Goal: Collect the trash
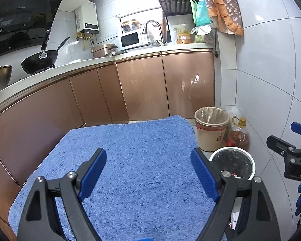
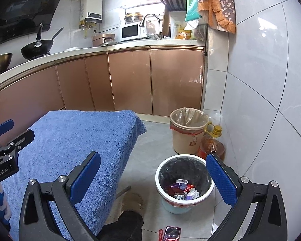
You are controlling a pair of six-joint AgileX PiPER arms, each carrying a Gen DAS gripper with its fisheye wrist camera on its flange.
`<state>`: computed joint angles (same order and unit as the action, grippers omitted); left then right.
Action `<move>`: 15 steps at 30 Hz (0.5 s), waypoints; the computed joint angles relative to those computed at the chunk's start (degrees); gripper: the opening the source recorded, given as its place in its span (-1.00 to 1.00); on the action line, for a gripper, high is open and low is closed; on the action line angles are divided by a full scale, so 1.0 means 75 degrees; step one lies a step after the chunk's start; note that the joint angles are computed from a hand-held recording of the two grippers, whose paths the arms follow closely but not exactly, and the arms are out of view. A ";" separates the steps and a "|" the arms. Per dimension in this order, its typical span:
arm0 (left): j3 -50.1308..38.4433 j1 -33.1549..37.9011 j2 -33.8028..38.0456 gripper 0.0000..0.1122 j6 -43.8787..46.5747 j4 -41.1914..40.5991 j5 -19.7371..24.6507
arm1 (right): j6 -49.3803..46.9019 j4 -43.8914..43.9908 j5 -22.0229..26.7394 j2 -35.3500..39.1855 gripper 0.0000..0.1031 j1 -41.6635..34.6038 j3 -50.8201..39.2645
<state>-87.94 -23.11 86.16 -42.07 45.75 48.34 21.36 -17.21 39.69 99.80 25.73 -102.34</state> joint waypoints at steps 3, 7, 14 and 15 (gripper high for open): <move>0.0024 0.0012 -0.0013 0.53 -0.0004 0.0004 -0.0019 | -0.0072 0.0063 0.0030 0.0047 0.99 -0.0029 -0.0086; 0.0036 0.0026 -0.0023 0.53 0.0012 0.0003 -0.0032 | -0.0047 0.0044 0.0021 0.0051 0.99 -0.0016 -0.0066; 0.0053 0.0062 -0.0057 0.53 -0.0045 0.0059 -0.0049 | -0.0144 0.0110 -0.0069 0.0002 0.99 -0.0030 0.0035; 0.0061 0.0051 -0.0065 0.53 -0.0066 0.0082 -0.0037 | -0.0121 0.0087 -0.0080 -0.0012 0.99 -0.0015 0.0061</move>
<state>-87.49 -22.72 85.68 -42.57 46.37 48.07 20.45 -16.55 39.08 99.71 25.62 -101.88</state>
